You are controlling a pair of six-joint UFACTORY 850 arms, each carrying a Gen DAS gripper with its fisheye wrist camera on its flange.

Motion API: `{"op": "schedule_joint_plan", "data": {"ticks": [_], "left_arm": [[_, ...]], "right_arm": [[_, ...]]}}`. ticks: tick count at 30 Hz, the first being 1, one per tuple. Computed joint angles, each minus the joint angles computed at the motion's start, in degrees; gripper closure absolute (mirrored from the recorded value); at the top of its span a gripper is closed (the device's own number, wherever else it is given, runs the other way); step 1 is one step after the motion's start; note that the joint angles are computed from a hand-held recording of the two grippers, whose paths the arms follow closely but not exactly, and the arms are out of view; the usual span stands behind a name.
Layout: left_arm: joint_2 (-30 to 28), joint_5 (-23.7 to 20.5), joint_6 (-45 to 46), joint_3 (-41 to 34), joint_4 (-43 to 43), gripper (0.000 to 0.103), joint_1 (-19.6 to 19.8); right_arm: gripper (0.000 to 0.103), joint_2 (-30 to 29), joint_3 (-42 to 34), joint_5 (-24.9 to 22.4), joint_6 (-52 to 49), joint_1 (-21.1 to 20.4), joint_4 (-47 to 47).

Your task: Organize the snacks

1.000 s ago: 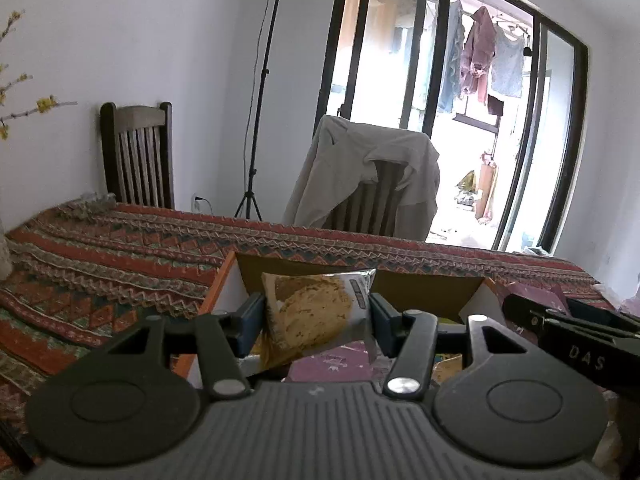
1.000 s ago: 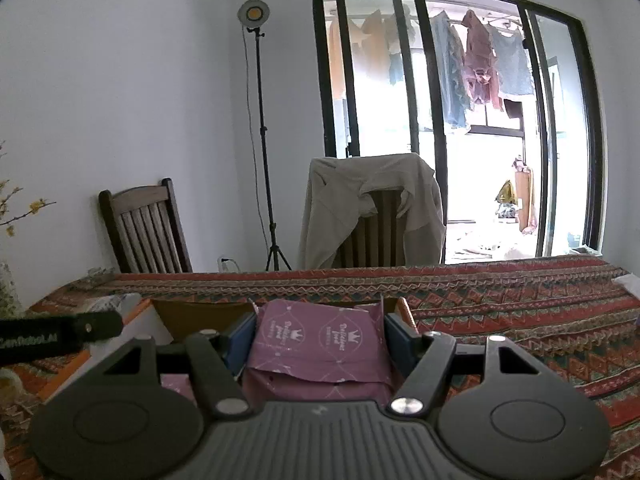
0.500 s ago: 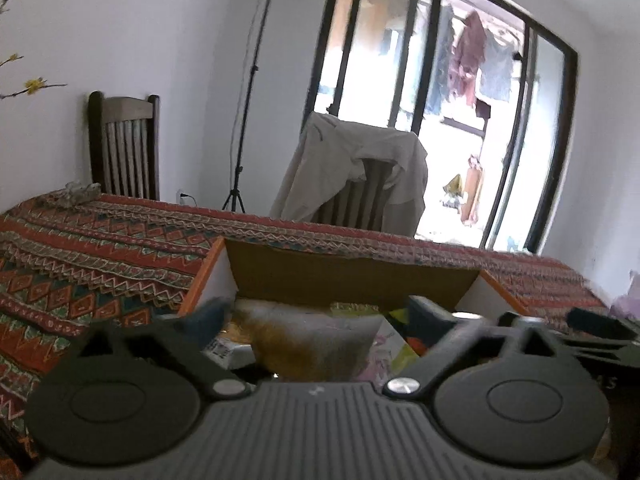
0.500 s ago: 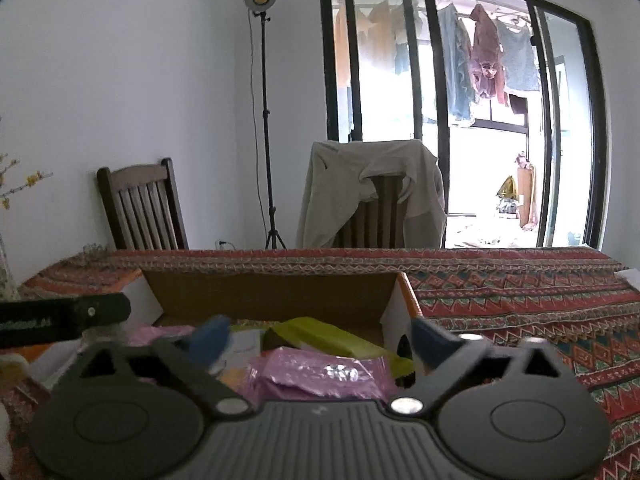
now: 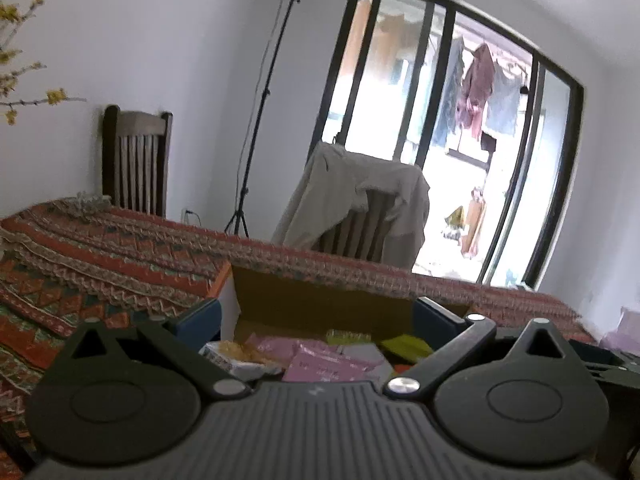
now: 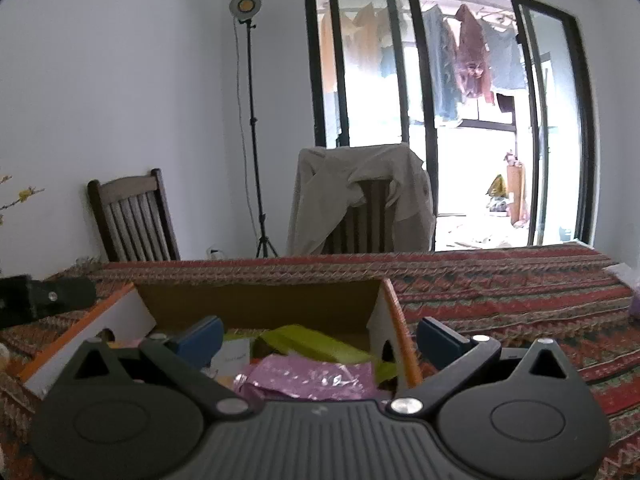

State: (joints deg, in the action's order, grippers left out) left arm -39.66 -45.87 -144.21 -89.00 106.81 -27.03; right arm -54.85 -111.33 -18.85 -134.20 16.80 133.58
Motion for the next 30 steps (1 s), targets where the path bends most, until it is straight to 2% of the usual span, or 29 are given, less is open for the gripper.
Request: {"op": "schedule_joint_plan", "data": {"ticks": [6, 11, 21, 30], "left_arm": [[3.2, -1.4, 2.6, 2.7, -1.1, 0.000, -1.9], [6.8, -2.4, 1.5, 7.7, -0.9, 0.000, -4.1], [13.2, -3.2, 0.8, 17.5, -2.6, 0.000, -8.8], [15.7, -5.0, 2.4, 22.4, -7.3, 0.000, -12.5]], "right_arm": [[0.000, 6.3, 8.8, -3.0, -7.6, -0.6, 5.9], [0.000, 11.3, 16.3, -5.2, -5.4, -1.7, 3.0], [0.000, 20.5, 31.4, -8.9, -9.2, -2.9, 3.7], [0.000, 25.6, 40.3, -9.4, -9.7, -3.4, 2.8]]}}
